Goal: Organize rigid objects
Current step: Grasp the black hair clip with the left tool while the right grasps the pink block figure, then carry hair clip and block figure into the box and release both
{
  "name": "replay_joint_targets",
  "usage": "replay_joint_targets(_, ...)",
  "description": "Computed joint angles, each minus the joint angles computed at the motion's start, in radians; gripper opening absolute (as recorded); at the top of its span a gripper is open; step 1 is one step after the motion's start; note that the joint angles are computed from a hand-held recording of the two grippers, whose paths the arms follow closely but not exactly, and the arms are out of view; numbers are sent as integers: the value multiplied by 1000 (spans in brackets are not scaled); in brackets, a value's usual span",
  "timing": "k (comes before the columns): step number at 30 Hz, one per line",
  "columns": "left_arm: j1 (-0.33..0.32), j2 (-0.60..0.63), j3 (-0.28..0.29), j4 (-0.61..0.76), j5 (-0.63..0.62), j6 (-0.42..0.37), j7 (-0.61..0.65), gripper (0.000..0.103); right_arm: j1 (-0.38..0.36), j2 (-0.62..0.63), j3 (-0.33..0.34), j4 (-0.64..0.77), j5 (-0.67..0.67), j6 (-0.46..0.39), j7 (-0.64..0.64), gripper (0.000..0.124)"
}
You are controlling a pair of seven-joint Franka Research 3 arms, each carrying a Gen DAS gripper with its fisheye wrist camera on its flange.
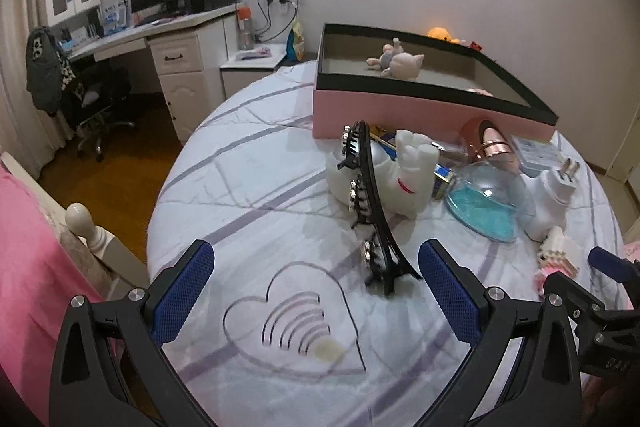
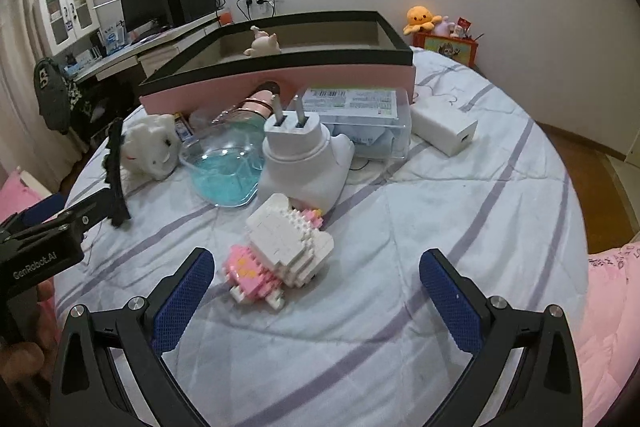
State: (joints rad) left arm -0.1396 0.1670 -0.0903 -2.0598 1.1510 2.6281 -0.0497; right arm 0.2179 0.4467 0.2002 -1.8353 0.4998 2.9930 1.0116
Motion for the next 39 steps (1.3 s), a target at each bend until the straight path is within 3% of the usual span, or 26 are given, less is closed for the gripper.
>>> replay_joint_targets(5, 23, 55, 1, 54, -115, 27, 128, 102, 5, 13, -4, 23, -13, -32, -13, 80)
replay_joint_targets(8, 38, 72, 7, 57, -207, 96, 217, 90, -2, 13, 5, 22, -5, -32, -29, 68)
replay_joint_targets(11, 24, 69, 29, 48, -203, 130, 216, 68, -16, 9, 19, 17, 14, -28, -48, 60)
replay_joint_targets(13, 19, 55, 49, 24, -167, 182, 171, 40, -29, 8, 34, 16, 36, -30, -69, 60)
replay_joint_targets(16, 22, 39, 62, -1, -135, 239, 133, 20, -57, -1, 61, 8, 83, -36, -113, 60)
replay_joint_targets(22, 11, -10, 65, -40, 32, 254, -2, 19, -75, -33, 76, -22, 166, -28, -184, 60)
replay_joint_targets(39, 57, -111, -6, -78, 153, 231, -93, 19, -86, -101, 77, -17, 369, -59, -363, 60)
